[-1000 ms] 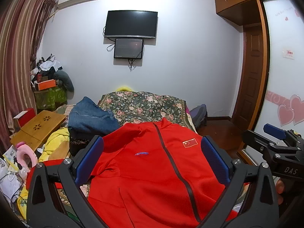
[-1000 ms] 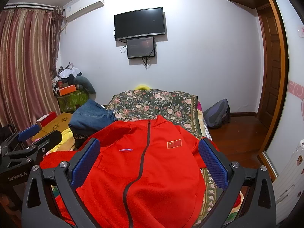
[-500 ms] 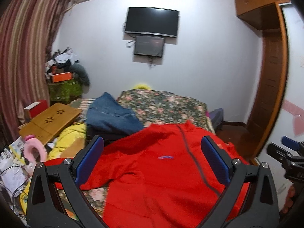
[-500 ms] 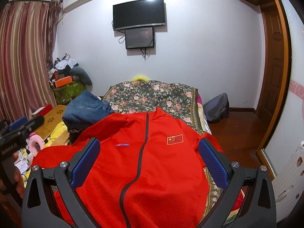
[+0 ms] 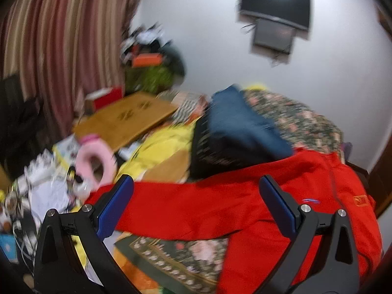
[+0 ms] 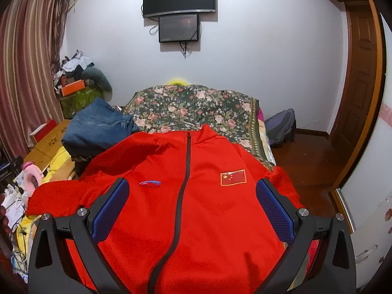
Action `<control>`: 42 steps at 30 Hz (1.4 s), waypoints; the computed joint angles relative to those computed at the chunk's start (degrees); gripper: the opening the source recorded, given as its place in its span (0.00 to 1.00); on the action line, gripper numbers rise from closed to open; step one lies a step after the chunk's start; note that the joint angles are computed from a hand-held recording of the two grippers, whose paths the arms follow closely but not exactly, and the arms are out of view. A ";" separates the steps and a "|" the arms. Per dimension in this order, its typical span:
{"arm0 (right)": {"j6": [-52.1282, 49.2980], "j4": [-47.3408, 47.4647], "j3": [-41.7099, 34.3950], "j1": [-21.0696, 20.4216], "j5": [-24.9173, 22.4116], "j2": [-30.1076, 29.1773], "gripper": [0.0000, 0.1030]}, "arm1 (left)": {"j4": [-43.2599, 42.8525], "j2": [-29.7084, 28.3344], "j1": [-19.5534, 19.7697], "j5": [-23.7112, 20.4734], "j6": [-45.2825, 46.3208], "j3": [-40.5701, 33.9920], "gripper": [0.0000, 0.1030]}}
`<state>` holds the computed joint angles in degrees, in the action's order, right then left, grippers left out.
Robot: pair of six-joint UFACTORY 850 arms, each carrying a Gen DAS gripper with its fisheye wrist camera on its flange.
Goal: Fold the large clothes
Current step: 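Grasp the red jacket sleeve with the left tool and lift it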
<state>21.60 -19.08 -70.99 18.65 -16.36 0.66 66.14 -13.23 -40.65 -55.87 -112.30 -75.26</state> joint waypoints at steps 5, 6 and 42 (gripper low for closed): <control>-4.74 7.46 -2.55 -0.40 -1.50 -2.95 0.99 | -7.51 2.98 6.47 10.01 -2.66 7.90 1.00; -4.91 7.88 -3.18 -0.28 -1.98 -3.62 0.99 | -9.10 3.44 7.91 12.40 -3.15 9.66 0.99; -10.50 9.43 -5.85 -1.00 -4.18 -5.43 0.99 | -7.23 -1.01 10.38 12.95 0.25 2.75 0.02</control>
